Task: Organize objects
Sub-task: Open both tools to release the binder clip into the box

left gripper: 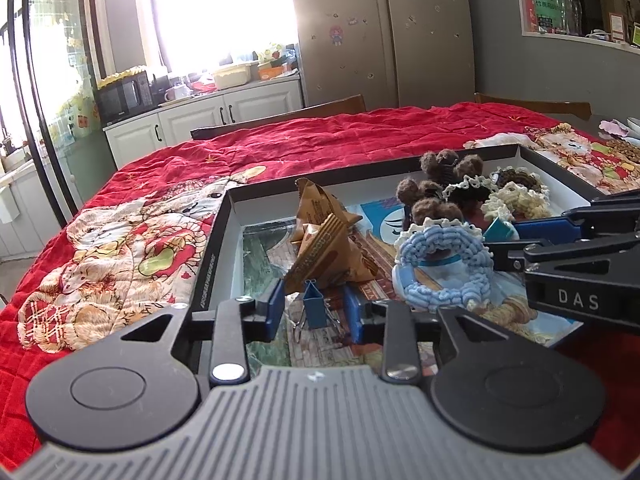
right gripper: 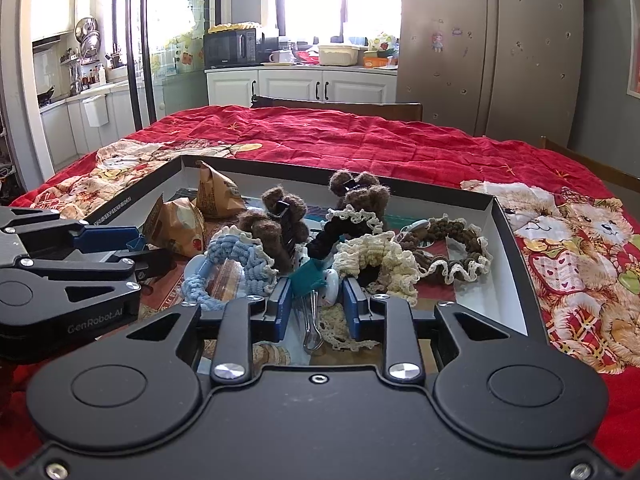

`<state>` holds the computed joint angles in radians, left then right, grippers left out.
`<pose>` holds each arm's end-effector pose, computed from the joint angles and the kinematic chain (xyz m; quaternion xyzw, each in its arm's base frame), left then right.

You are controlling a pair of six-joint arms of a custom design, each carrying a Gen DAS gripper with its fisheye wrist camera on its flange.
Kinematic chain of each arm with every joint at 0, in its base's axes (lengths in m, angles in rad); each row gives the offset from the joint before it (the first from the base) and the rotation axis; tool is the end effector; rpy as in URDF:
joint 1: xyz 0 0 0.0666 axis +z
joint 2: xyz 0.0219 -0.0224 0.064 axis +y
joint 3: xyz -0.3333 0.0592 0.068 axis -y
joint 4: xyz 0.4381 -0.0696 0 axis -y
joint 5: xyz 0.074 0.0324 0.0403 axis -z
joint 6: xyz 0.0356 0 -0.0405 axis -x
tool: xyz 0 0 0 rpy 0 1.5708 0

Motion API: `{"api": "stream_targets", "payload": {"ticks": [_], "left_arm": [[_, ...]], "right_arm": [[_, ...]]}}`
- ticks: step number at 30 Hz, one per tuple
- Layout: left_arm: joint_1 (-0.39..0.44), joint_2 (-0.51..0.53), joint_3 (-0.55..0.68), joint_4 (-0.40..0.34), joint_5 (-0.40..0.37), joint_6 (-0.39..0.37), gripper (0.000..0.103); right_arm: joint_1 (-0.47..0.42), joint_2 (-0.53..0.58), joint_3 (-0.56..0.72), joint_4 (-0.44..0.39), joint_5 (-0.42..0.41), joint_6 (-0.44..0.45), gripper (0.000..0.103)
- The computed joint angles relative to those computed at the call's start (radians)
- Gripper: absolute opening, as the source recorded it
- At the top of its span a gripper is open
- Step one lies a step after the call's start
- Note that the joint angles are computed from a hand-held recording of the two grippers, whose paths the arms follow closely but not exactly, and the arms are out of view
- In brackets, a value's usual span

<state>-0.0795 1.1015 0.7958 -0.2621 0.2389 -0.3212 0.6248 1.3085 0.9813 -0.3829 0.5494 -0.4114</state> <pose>0.4389 -0.0438 0.2682 0.2294 0.8418 -0.0462 0.4864 0.4126 0.2741 0.2611 0.0194 0.8818 -0.0153 0.4709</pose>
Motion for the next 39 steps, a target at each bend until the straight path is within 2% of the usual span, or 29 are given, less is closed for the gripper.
{"api": "stream_targets", "payload": {"ticks": [19, 30, 39], "left_arm": [[0.004, -0.034, -0.012, -0.007, 0.011, -0.003, 0.065], [0.016, -0.085, -0.020, -0.031, 0.031, 0.008, 0.072], [0.026, -0.156, -0.040, -0.063, 0.037, 0.004, 0.081]], "right_arm": [[0.016, -0.046, -0.023, 0.022, 0.022, 0.003, 0.033], [0.042, -0.093, -0.031, 0.001, 0.055, 0.001, 0.036], [0.079, -0.154, -0.042, -0.036, 0.111, -0.017, 0.047]]}}
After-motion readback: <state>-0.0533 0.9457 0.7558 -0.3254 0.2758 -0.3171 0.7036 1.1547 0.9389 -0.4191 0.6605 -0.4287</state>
